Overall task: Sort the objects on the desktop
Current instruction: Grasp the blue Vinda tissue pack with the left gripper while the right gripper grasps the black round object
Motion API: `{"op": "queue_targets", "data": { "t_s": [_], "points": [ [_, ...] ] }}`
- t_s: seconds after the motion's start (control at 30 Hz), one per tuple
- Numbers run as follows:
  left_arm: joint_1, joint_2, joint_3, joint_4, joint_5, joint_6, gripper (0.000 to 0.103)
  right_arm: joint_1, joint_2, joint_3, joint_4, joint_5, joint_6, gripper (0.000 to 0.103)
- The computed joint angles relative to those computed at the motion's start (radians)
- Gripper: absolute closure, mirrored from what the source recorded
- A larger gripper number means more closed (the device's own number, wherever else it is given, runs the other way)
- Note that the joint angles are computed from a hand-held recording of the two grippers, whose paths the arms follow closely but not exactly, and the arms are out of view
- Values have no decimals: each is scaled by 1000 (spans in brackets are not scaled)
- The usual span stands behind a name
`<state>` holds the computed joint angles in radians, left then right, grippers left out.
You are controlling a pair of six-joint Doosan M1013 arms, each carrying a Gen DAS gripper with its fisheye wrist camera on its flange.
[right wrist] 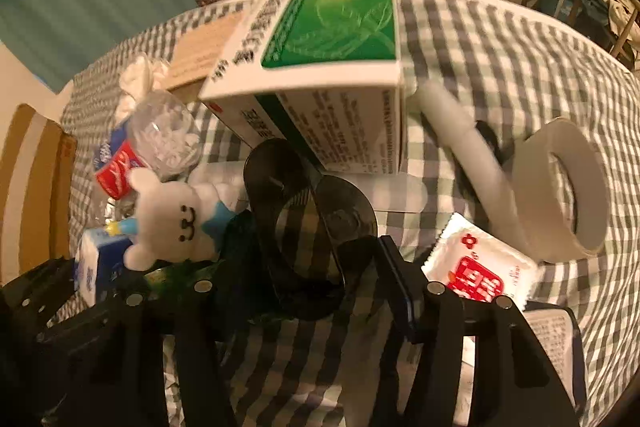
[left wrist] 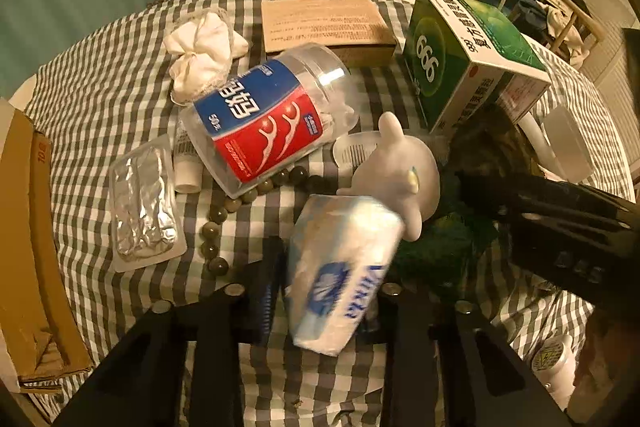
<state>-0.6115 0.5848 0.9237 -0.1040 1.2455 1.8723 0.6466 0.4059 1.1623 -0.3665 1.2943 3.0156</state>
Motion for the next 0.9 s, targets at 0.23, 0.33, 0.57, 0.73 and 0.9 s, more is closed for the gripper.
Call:
{"op": "queue_targets", "data": {
  "t_s": [0.23,0.33,0.57,0.73,0.9],
  "points": [
    [27,-29,-1,-64,-7,-29,82,52,-10,-34,-111,63,38,50],
    [36,-62,33,-87,-48,-35,82,71,-25,-39,-137,85,51,52],
    [49,-114,83,-100,-68,-61,82,103,-30,-65,-155,124,47,68],
    [53,-148,125,-83,-79,-80,82,99,-24,-72,-112,129,100,29],
    [57,-155,133,-79,-74,-86,82,89,-2,-92,-74,149,52,29]
  ]
}}
